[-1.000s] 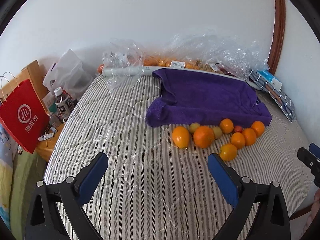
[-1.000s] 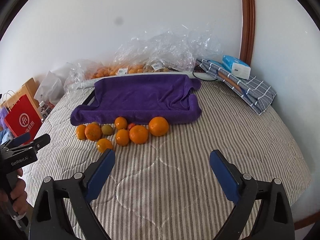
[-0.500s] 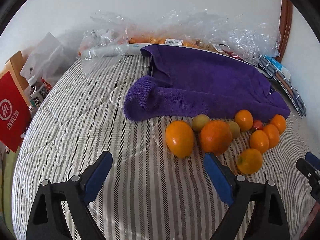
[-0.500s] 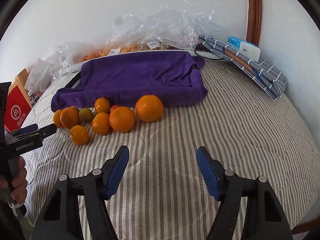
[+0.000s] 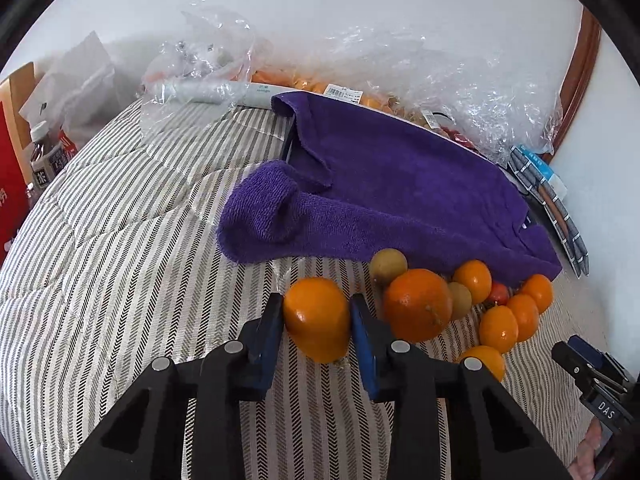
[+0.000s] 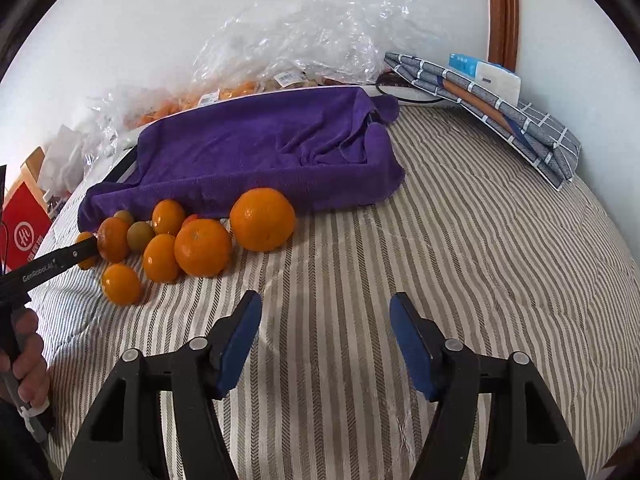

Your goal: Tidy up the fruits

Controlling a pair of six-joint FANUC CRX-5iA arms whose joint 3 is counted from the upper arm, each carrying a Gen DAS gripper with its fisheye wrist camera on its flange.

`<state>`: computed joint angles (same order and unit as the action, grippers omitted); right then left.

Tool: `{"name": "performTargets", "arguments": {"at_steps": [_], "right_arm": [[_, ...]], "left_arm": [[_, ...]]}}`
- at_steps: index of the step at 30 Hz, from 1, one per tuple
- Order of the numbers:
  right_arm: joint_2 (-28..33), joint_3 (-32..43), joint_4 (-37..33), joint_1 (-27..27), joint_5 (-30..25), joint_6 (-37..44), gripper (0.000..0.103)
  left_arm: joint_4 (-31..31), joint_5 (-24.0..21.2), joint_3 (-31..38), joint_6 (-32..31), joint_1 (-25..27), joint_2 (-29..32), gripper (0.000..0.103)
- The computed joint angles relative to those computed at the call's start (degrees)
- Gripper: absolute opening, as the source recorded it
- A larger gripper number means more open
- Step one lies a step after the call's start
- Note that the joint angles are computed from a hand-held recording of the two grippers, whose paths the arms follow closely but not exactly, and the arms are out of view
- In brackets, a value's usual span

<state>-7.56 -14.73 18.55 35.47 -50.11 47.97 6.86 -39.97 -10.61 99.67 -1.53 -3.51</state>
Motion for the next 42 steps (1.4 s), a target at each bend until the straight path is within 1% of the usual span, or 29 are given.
{"name": "performTargets", "arguments": {"at_steps": [2,4,8,12,16,20,22,25,27,28,29,33,37,42], "right_arm": [[0.9,1.2,-1.1,-0.6,0.4,1.4,0.065],[1.6,2.2,-2.1,-1.0,1.0,2.9,0.064],[2.7,3.6,-4.2,-1.5,2.8,5.0,0.061],[4.1,5.3,-6.7,-2.2,4.3,7.0,0.061],[5.6,6.9,-7.5,-2.4,5.1,7.3,0.060],[7.1,7.1,-4.6,-1.9,5.6,4.0,0.060],[8.0,7.8,-3.7,-2.0,4.8,2.4,0.060],[9.2,10.1,-7.1,-3.1,3.3,4.3,0.060],[9.7,10.9,-8.8,-3.6,2.8,5.9,0.055],[9.9,11.5,-10.5,-4.0,2.5,7.6,0.045],[10.1,12.0,-11.5,-4.3,1.9,8.6,0.043],[8.0,10.2,-10.4,-4.4,1.8,7.0,0.043],[5.5,6.9,-6.5,-3.8,1.8,4.2,0.043],[5.4,5.6,-7.0,-4.0,2.4,4.9,0.044]], "left_arm": [[1.9,1.4,-1.5,0.1,0.7,-0.7,0.031],[2.0,2.2,-2.2,1.5,1.2,-1.3,0.031],[2.0,2.2,-2.2,2.7,1.4,-1.2,0.031],[2.5,2.2,-2.2,2.2,1.6,-1.1,0.031],[2.5,2.2,-2.2,2.1,1.6,-1.1,0.031],[2.5,2.3,-2.3,2.0,1.6,-1.1,0.031],[2.9,2.4,-2.4,1.8,1.7,-1.1,0.031],[3.2,2.6,-2.5,1.7,1.8,-1.1,0.031],[3.2,2.5,-2.5,1.6,1.7,-1.0,0.031],[3.2,2.6,-2.5,1.3,1.6,-1.1,0.031],[2.9,2.6,-2.4,1.5,1.5,-1.1,0.031],[3.0,2.4,-2.3,1.5,1.5,-1.0,0.031],[3.1,2.4,-2.3,1.6,1.6,-1.0,0.031],[2.8,2.4,-2.4,1.5,1.4,-1.1,0.031]]}}
